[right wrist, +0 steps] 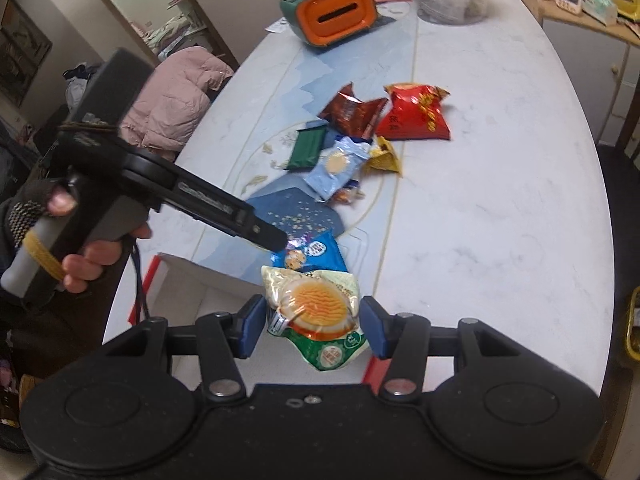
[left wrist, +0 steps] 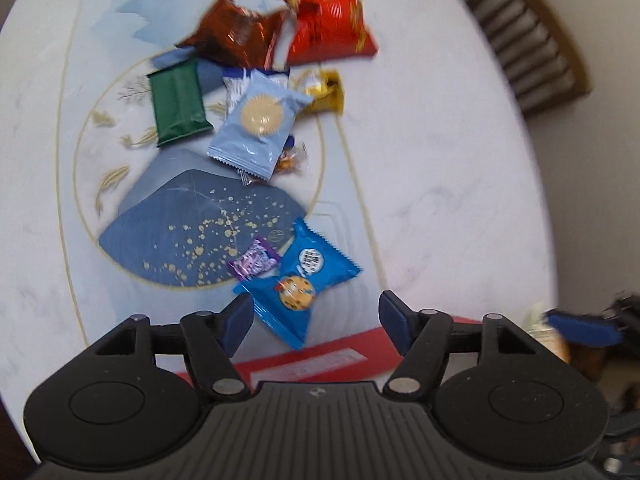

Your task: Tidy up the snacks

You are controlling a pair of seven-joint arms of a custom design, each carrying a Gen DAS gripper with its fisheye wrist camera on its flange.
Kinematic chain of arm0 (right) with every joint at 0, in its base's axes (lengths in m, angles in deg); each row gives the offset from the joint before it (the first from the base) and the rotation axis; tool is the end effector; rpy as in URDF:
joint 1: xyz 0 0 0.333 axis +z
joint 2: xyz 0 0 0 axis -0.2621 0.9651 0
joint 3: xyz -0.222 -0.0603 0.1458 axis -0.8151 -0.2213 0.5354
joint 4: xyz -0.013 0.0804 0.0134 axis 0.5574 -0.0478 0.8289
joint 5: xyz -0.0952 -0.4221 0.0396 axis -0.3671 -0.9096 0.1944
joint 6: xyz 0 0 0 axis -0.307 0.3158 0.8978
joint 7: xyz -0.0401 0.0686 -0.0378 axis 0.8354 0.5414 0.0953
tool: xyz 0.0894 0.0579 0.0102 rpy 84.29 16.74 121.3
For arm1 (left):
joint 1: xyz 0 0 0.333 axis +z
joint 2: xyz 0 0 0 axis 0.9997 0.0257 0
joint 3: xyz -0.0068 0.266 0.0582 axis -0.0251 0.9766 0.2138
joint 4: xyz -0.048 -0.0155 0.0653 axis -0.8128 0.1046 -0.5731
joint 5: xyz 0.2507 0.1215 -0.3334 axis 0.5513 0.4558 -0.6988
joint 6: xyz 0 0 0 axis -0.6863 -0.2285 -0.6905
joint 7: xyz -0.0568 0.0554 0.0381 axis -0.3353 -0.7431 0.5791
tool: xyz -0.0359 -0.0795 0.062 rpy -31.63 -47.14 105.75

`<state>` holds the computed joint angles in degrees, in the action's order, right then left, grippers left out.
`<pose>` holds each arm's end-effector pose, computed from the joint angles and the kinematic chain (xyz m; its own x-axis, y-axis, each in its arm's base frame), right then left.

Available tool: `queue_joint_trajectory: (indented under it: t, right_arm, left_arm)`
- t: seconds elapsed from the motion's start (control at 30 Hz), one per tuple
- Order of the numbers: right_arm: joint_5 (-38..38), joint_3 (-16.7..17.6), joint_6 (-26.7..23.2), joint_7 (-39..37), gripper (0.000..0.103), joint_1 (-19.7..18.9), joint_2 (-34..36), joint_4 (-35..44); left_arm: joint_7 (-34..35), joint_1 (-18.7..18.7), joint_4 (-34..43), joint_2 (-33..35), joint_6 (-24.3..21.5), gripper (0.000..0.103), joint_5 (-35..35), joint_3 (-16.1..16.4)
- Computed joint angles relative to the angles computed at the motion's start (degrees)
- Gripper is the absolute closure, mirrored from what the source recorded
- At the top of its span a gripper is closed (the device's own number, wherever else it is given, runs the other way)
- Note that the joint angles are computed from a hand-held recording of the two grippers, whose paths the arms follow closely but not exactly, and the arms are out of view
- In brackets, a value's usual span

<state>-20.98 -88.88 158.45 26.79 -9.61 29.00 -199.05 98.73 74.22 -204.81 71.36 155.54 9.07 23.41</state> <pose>0.4552 -0.0016 0.3904 0.5830 -0.7114 -0.3924 -0.8009 -0.4221 -0.4248 0.4920 -0.2522 0.3431 0.0676 -0.9779 0.1978 -0.9942 -0.0826 -0.0683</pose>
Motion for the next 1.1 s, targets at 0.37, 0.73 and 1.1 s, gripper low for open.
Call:
queue_joint_trajectory:
  t: [0.37, 0.73, 1.1]
  right_arm:
    - [0.5, 0.7, -0.8, -1.7, 0.052, -0.9, 8.1, 5.1]
    - [1.2, 1.7, -1.5, -2.8, 0.052, -1.8, 11.2, 7.0]
    - [1.5, 1.7, -0.9, -2.8, 0.052, -2.0, 8.1, 4.7]
  left_arm:
    - [5.8, -0.7, 15.0, 16.1, -9.8, 0.035, 8.9, -1.3]
    - [3.6, -1.8, 15.9, 18.6, -10.0, 0.062, 14.0, -1.1]
    - [-0.5, 0.3, 3.9, 6.9, -1.1, 0.071, 7.5, -0.5]
